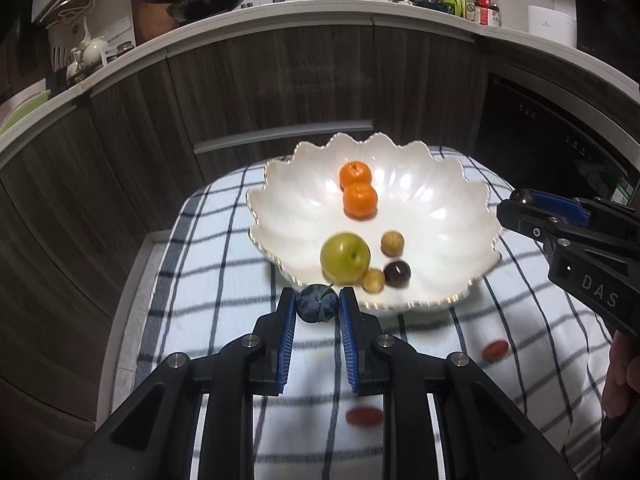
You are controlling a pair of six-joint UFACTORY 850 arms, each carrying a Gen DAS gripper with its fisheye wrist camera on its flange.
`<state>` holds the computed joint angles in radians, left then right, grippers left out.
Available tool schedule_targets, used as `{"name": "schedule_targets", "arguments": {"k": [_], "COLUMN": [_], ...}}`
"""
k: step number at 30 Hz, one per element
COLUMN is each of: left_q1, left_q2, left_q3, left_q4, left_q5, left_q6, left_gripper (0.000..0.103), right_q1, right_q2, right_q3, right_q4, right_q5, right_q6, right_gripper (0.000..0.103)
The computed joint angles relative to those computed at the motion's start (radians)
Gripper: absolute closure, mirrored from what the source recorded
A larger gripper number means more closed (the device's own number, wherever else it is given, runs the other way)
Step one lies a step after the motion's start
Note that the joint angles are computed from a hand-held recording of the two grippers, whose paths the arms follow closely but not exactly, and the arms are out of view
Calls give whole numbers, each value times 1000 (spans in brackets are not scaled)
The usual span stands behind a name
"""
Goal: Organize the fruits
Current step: 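Carry the blueberry with the left tool while the right tool carries the plum over the bowl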
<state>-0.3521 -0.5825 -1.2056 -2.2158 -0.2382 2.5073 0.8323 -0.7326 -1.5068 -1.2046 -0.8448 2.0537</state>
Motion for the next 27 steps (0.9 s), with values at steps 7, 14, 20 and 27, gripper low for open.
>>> {"name": "schedule_targets", "arguments": {"k": [7, 14, 20, 27], "left_q1": [-9, -17, -25, -33], "left_q2": [-52, -117, -177, -241], "left_q3": [-95, -196, -287, -377], "left_q4": [41, 184, 311, 604], "left_q5": [35, 66, 97, 130], "left_q6": [-76, -241, -378, -672], "left_gripper": [80, 80, 80, 80], "right_q1": [-30, -64, -92, -121], "right_q2": [-11, -24, -40, -70], "right_q3": [-26, -47, -64, -94], "right_q4": [1, 18, 49, 95], "right_q5": [-13, -17, -13, -5], "right_q6": [-7, -26, -45, -86], "right_gripper": [72, 72, 72, 72]}}
